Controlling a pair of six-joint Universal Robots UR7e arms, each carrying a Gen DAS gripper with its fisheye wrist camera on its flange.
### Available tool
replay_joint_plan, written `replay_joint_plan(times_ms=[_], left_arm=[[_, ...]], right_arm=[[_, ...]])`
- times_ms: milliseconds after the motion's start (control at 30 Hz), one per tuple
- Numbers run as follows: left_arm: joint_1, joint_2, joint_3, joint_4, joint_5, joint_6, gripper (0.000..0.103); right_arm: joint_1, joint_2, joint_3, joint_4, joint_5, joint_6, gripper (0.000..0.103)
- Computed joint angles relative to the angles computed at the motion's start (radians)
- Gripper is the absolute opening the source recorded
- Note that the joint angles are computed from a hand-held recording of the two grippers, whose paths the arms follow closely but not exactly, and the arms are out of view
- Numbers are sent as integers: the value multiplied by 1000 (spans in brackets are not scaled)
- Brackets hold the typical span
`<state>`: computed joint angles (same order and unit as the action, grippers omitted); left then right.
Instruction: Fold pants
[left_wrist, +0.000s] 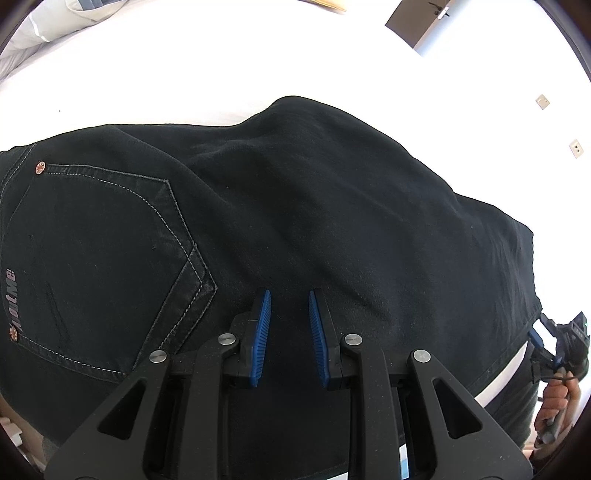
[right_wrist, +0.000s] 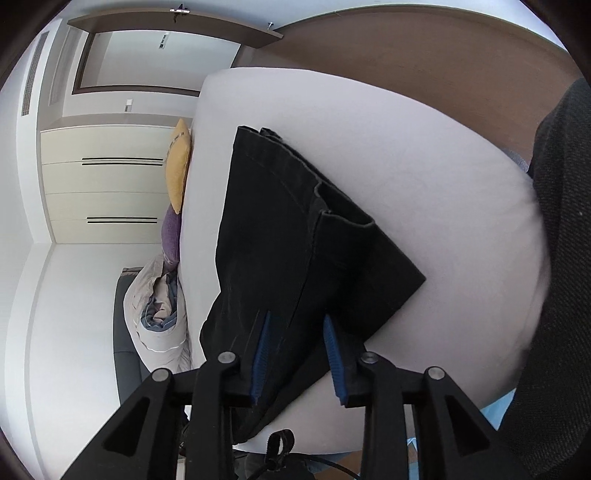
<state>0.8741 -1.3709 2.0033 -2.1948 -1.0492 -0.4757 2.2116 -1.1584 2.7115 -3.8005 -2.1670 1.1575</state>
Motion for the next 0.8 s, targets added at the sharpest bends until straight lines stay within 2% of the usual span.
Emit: replay_joint_plan(times_ms=[167, 267, 333, 433, 533, 633, 800], left_arm=[[-3, -15, 10, 2, -3, -4, 21], [-2, -21, 13, 2, -4, -3, 21], [-2, -23, 14, 4, -4, -3, 21], [-1, -23, 15, 3, -3, -3, 21], [-2, -23, 14, 5, -3, -6, 21], [-6, -23, 14, 10, 0, -8, 21], [-24, -25, 22, 5, -5, 9, 21]], right_arm=[[-48, 59, -8, -101, 53, -40, 34], [-41, 37, -25, -20, 38, -52, 10], [-35, 32, -23, -2, 26, -42, 5], [-10, 2, -34, 86, -15, -39, 4], [40, -42, -66, 227, -77, -38, 4], [76, -70, -79, 311, -108, -7, 3], [88, -94, -42, 332, -95, 83, 3]])
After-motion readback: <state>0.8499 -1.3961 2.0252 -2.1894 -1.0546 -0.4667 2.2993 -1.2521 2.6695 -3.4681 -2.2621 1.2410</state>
